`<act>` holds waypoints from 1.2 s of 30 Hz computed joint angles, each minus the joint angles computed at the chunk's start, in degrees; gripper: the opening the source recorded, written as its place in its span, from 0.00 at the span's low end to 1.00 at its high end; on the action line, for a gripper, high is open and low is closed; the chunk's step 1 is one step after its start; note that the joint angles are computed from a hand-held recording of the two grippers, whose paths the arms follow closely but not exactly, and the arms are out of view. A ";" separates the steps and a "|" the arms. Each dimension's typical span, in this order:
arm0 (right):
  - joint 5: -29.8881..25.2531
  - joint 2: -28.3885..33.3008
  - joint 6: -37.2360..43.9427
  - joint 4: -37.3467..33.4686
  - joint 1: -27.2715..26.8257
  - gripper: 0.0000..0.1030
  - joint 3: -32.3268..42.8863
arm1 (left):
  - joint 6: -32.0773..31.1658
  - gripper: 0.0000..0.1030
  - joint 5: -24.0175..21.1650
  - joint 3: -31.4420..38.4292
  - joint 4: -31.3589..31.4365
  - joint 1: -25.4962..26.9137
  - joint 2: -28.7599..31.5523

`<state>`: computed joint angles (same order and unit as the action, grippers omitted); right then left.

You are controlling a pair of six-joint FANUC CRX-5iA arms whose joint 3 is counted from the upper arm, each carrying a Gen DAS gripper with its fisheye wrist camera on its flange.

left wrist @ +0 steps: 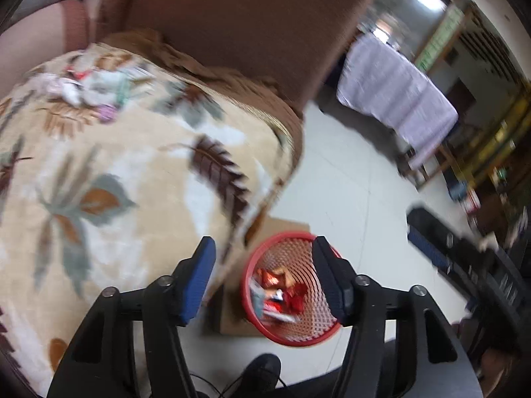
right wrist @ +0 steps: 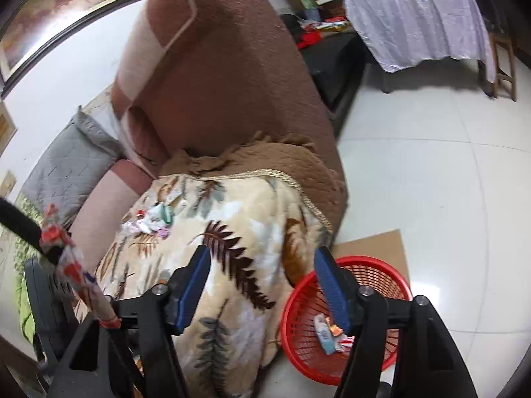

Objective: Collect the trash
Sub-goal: 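Grasp the white tissue with the left tool while the right tool grasps the green-edged cloth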

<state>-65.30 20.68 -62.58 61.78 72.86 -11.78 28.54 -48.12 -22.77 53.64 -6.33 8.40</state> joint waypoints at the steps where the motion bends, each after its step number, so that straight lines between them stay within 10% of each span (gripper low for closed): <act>1: 0.77 0.11 0.38 0.75 -0.30 0.70 0.02 | 0.95 0.60 0.44 0.40 0.28 0.64 -0.05; 16: 23.22 5.61 21.32 6.78 -11.93 0.74 11.90 | 17.89 0.66 -0.29 12.69 -1.26 11.51 5.95; 24: 27.45 19.72 50.50 -15.85 -16.80 0.74 37.63 | 25.72 0.66 -2.84 20.12 -2.31 14.85 11.63; 36: 30.62 31.40 58.83 -28.13 -22.40 0.58 52.44 | 38.82 0.66 -3.16 44.05 -10.99 13.22 30.02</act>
